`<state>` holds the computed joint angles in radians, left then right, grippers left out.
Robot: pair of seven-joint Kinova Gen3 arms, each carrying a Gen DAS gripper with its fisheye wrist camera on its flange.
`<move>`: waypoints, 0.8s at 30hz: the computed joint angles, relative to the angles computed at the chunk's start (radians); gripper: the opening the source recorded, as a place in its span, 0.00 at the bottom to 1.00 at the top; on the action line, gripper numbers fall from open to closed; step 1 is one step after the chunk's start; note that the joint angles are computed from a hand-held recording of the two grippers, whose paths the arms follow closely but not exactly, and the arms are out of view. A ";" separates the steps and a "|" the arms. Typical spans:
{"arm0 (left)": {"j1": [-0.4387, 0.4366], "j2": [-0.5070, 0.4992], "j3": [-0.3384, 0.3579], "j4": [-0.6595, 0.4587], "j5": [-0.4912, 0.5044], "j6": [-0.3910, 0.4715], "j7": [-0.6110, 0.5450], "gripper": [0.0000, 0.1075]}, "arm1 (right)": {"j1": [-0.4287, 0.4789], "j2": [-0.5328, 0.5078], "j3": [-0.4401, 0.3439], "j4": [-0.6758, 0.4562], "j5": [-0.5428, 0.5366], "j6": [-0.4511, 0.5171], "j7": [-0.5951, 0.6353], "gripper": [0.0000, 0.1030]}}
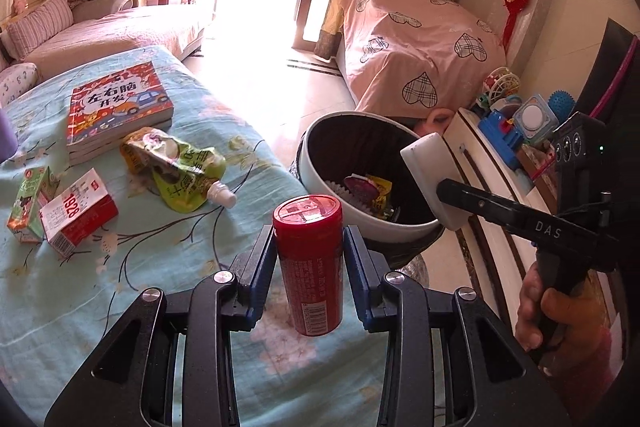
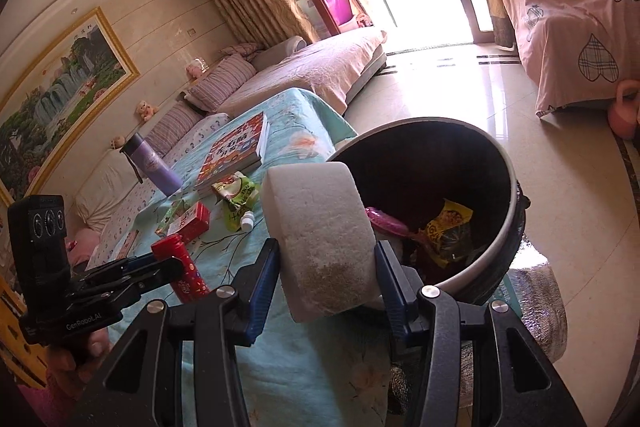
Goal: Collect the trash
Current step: 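Carry red canister and tissue pack over the bin and open both tools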
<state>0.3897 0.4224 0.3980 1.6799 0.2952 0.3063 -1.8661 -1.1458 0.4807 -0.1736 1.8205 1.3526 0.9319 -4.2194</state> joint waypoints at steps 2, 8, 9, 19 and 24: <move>0.008 0.008 0.004 -0.027 0.000 0.007 0.000 0.31 | 0.007 -0.007 0.002 0.010 -0.005 0.000 -0.002 0.47; 0.076 0.051 -0.026 -0.130 -0.029 0.023 0.030 0.31 | 0.040 -0.033 0.001 0.060 -0.002 -0.021 -0.030 0.47; 0.085 0.063 -0.029 -0.151 -0.033 0.030 0.037 0.31 | 0.047 -0.037 -0.002 0.066 -0.003 -0.023 -0.033 0.47; 0.189 0.172 -0.093 -0.322 -0.091 0.097 0.129 0.31 | 0.099 -0.066 -0.015 0.104 -0.016 -0.042 -0.020 0.47; 0.223 0.207 -0.118 -0.371 -0.119 0.121 0.171 0.31 | 0.124 -0.073 -0.015 0.123 -0.016 -0.069 -0.024 0.47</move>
